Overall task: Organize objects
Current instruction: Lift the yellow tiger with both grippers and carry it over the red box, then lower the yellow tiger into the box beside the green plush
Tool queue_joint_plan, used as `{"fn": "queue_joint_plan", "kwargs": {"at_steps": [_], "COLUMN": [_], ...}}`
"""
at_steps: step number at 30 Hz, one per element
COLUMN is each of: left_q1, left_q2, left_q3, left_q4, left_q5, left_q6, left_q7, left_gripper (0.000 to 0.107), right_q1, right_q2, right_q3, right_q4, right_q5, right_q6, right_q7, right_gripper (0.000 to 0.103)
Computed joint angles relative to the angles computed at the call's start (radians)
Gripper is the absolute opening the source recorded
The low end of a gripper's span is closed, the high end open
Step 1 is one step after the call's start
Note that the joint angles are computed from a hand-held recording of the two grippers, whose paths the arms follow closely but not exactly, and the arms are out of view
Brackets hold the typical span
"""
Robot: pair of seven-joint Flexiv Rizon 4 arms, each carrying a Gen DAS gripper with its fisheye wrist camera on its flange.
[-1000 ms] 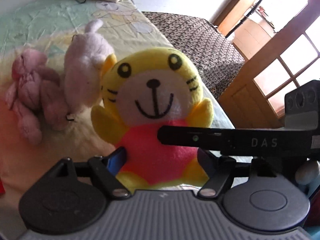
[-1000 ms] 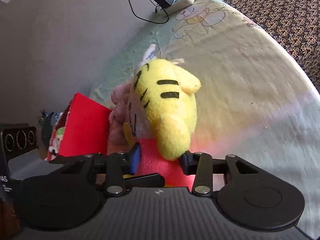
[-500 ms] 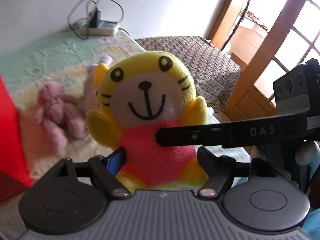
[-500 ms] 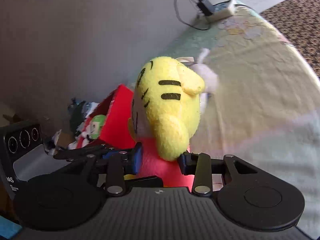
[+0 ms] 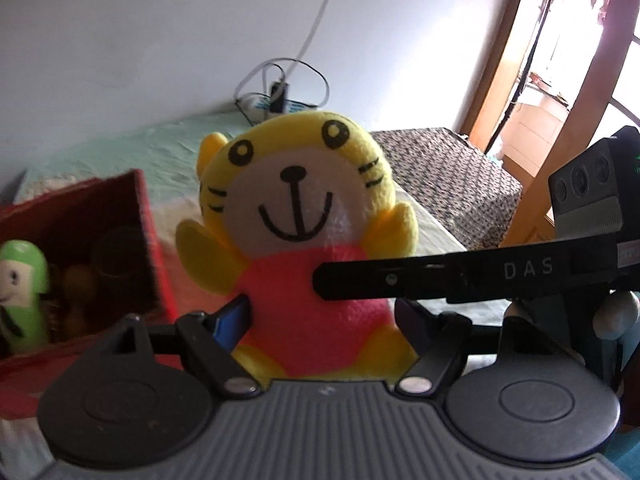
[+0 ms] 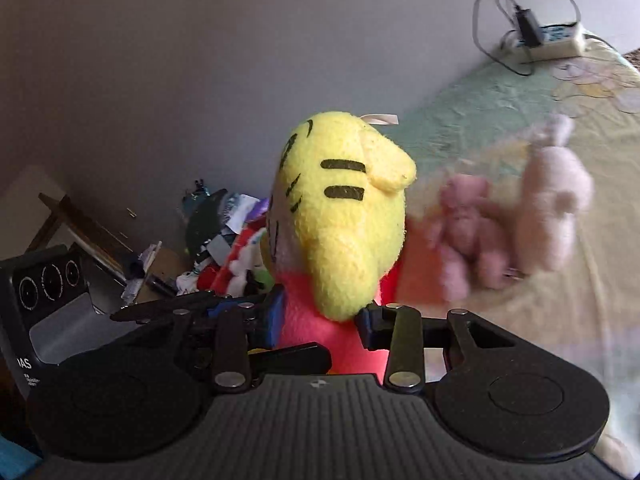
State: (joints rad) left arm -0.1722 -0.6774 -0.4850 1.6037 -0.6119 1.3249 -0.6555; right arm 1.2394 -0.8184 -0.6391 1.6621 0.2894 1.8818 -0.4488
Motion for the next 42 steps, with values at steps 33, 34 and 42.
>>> {"fn": "queue_joint_plan", "kwargs": {"at_steps": [33, 34, 42], "left_q1": [0.067, 0.066, 0.042], "left_q2": [-0.238, -0.242, -0.299], "left_q3": [0.117, 0.119, 0.172], "left_q4": [-0.415, -0.419, -0.511], "left_q5": [-0.044, -0.042, 0.02], "left_q6": [-0.321, -0.323, -0.398], "left_q7": [0.05, 0.047, -0.02], "left_gripper": [0.082, 0.083, 0.076], "right_q1": [-0.308, -0.327, -0.425], "right_q2": [-0.256, -0.266, -0.358], "right_q3": [0.149, 0.178, 0.368], "right_q4": [-0.763, -0.8, -1.05], "right_q5": [-0.455, -0.47, -0.564], "right_q6": [-0.775, -0.812, -1.084], "right_q7": [0.31, 0.29, 0.186], "right_gripper": [0.039, 0.04, 0.041]}}
